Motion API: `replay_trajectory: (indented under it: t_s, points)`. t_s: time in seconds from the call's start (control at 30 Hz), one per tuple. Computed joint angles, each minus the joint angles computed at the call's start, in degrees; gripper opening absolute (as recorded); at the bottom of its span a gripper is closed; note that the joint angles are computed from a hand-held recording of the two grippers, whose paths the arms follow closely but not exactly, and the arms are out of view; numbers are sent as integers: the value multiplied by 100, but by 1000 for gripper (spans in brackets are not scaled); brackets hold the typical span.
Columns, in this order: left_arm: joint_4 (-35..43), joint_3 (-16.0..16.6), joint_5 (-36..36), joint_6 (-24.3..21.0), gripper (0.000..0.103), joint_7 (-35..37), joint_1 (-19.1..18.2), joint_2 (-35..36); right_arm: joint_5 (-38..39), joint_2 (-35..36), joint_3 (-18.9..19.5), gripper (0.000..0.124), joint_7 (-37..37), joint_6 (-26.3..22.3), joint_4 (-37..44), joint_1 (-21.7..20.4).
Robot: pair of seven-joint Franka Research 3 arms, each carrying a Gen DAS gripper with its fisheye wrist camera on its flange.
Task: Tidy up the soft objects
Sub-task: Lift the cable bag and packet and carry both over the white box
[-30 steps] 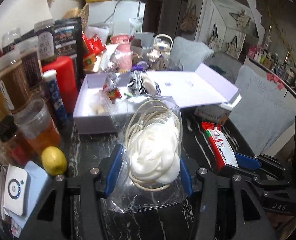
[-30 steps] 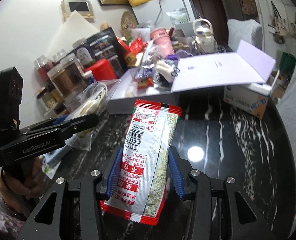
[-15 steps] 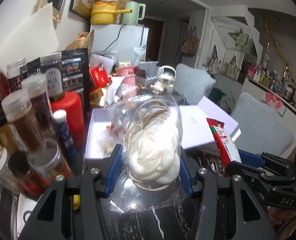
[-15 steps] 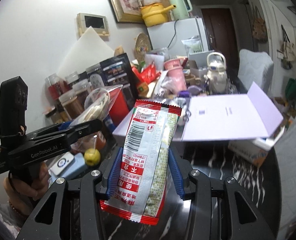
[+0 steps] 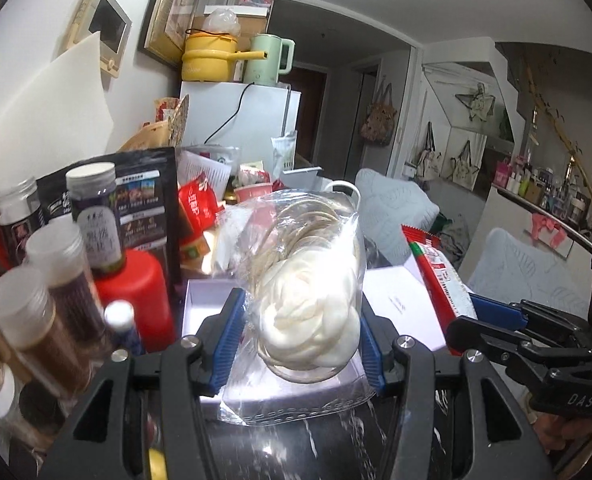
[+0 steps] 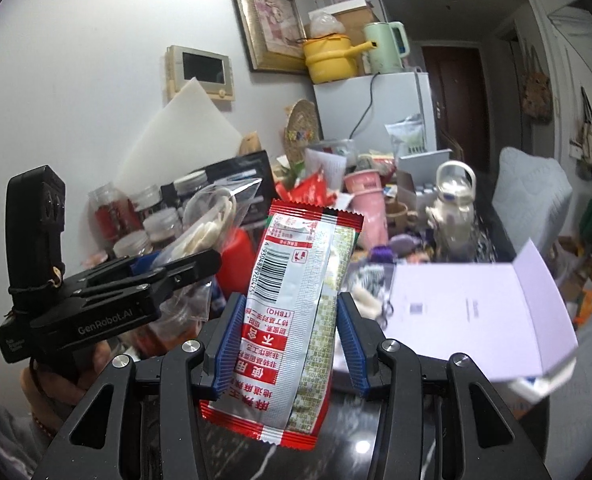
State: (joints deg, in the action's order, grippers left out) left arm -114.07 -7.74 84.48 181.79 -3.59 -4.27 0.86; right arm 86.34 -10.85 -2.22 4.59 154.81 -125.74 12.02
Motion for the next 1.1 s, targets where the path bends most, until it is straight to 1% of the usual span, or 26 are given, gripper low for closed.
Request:
replay_trajectory:
  t_s: [0.03,0.13,0.2,0.3,0.43,0.57,0.7,0.77,0.8,0.9,0.97,1.0,1.1]
  points:
    - [127,9,102,-7,52,-108,3,86,8,106,2,45,-6,-6,123,5]
    - [439,84,124,45,52,-116,2,339,32,400,29,45,30,-30,455,-17]
    - [678,153,300,10,52,-254,-34,497,85,582,66,45,-1,-17,668,-46]
    - [973,217,177,-127,52,-78,-86,748,179,912,139,45,-59,46,1051,-96]
    - [1310,328,-543,-268,52,700,-197,1133,195,1351,237,45,-34,6,1567,-212]
    - [1584,276,-1684,-559,52,1955,-199,1503,207,1739,357,45,-57,-87,2011,-343]
    - [1807,461,-2122,-870,52,2369,-369,1749,-86,2198,501,45,221,-178,2518,-466]
    - [1846,427,-2544,-1046,52,2815,-367,1849,-297,2431,580,45,370,-202,2742,-533]
    - [1840,452,-2680,-1081,52,2927,-389,1875,-492,2607,606,45,527,-278,2918,-566]
    - [1893,346,-3351,-1164,52,3576,-304,2053,-921,2996,725,45,932,-425,3299,-689]
    - [1982,341,-3664,-1286,52,3891,-328,2170,-1116,3173,824,45,1144,-442,3455,-772]
    - [2045,312,-3854,-1355,52,4085,-320,2250,-1369,3284,833,45,1350,-480,3555,-774]
    - [2216,243,-4381,-1516,52,4605,-310,2486,-1776,3490,931,45,1682,-490,3718,-839]
